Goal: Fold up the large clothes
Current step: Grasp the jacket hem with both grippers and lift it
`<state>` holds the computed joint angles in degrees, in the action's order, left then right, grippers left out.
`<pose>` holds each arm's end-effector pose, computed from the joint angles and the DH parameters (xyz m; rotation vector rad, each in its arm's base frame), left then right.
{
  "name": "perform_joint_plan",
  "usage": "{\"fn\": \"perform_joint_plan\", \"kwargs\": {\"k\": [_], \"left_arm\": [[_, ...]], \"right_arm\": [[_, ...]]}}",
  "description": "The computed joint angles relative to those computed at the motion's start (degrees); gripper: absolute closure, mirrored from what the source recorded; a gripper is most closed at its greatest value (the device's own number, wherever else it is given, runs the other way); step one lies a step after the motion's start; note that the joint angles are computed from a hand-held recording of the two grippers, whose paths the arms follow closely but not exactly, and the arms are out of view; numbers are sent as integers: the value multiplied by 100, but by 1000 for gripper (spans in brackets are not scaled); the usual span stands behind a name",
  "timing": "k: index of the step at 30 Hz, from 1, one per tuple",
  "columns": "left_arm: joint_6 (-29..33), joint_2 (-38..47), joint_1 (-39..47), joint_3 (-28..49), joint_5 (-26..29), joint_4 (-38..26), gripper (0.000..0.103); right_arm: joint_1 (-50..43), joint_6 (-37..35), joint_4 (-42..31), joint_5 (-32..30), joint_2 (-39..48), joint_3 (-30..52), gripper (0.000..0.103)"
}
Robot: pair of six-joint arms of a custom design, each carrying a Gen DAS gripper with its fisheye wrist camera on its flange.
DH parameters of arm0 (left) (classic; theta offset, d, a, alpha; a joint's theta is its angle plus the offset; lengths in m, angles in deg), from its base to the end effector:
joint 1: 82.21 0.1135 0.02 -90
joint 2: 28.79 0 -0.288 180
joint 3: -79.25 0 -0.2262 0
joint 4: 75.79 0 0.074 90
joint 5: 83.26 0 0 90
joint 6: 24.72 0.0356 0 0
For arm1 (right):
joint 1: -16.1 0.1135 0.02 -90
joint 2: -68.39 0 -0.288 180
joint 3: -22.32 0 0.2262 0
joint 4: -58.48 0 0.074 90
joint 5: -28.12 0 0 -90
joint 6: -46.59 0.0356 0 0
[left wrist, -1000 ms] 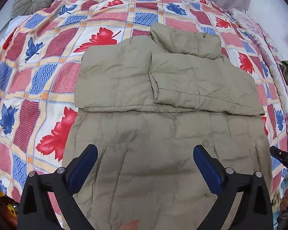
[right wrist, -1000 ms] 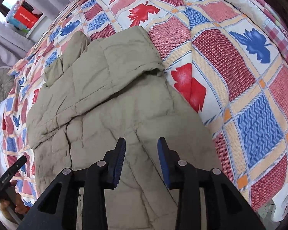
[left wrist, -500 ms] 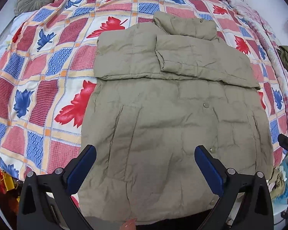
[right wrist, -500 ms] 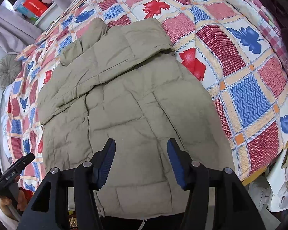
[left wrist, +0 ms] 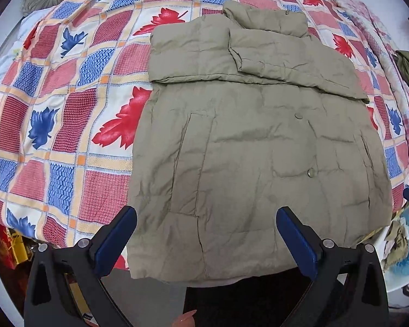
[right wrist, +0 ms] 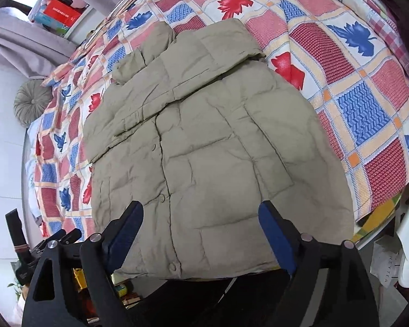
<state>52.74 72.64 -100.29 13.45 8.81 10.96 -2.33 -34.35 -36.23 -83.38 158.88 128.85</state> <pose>0.2998 -0.0992 0.3377 0.1489 2.9849 -0.1178 0.2516 -0.0701 0.3590 0.6295 2.8009 0.5199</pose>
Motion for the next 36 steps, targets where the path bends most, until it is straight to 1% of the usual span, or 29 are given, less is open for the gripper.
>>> {"fn": "perform_joint_plan", "kwargs": {"k": [3,5,10,12,17,21,24,26,31,36], "left_arm": [[-90,-54,94,-177,-3,55,1],[-125,-89,190,-348,95,116,1],[-146,-187,558,-899,908,287,1],[-229,-256,640,-1161,1126,378,1],[-340,-488,847,-1832,1638,694,1],[-302,-566,1061,-2282,2280,858,1],[-223,-561,1196,-2541,2667,938,1],[-160,-591,1245,-2754,2812,988,1],[97,-598,1358,-3313,3298,1045,1],[398,-599,1546,-3869,3758,1121,1]], "right_arm": [[-13,62,-41,-159,-1,-107,14],[-44,98,-16,-272,-22,-204,14],[-168,152,52,-571,-135,-513,14],[-293,190,122,-716,-199,-719,14],[-816,438,450,-1207,-406,-1479,14],[-1276,464,597,-1377,-514,-1926,14],[-1560,364,569,-1415,-502,-2184,14],[-1711,264,543,-1404,-471,-2359,14],[-2026,-96,499,-1197,-403,-2782,14],[-2357,-188,689,-1086,-335,-3369,14]]}}
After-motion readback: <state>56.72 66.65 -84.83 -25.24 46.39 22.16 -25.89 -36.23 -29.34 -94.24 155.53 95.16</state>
